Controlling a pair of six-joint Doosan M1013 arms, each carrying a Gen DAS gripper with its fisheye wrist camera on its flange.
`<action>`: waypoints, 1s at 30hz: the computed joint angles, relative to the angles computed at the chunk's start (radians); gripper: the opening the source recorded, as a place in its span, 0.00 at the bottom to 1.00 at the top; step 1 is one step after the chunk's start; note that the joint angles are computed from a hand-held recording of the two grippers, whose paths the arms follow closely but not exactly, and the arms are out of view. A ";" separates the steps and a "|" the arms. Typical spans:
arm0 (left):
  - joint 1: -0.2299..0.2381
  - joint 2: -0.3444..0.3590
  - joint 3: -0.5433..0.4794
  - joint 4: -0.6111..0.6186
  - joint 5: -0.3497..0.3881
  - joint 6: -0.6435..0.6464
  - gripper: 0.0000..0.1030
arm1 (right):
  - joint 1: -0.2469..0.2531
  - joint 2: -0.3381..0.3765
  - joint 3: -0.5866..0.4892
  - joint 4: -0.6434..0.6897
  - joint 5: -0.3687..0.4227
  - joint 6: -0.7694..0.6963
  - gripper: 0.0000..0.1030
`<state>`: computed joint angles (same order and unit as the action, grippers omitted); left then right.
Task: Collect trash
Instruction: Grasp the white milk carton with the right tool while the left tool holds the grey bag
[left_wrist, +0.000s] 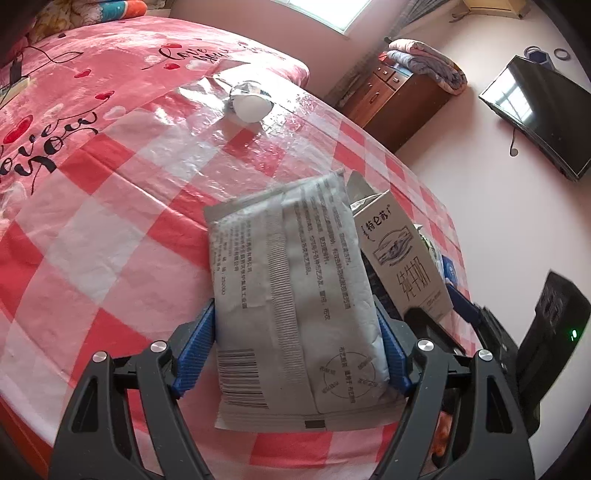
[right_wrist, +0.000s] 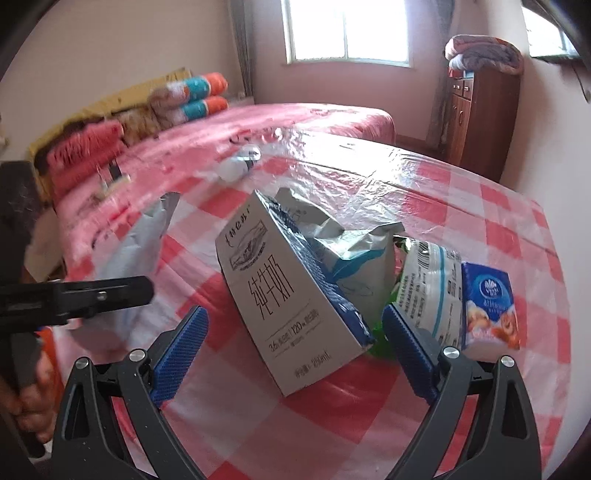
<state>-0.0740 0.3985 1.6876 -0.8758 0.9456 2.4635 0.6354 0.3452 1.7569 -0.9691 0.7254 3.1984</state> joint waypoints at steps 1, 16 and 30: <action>0.004 0.001 0.000 -0.004 0.003 0.010 0.75 | 0.001 0.012 -0.017 0.021 0.027 -0.038 0.91; 0.033 0.010 -0.001 -0.040 0.043 0.059 0.75 | 0.007 0.080 -0.093 0.057 0.172 -0.245 0.75; 0.062 0.014 0.001 -0.068 0.073 0.078 0.75 | 0.025 0.027 -0.037 0.053 0.090 -0.064 0.62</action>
<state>-0.0117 0.4128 1.6881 -0.9437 1.0191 2.5419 0.6606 0.3726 1.7199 -0.9165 0.8153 3.1346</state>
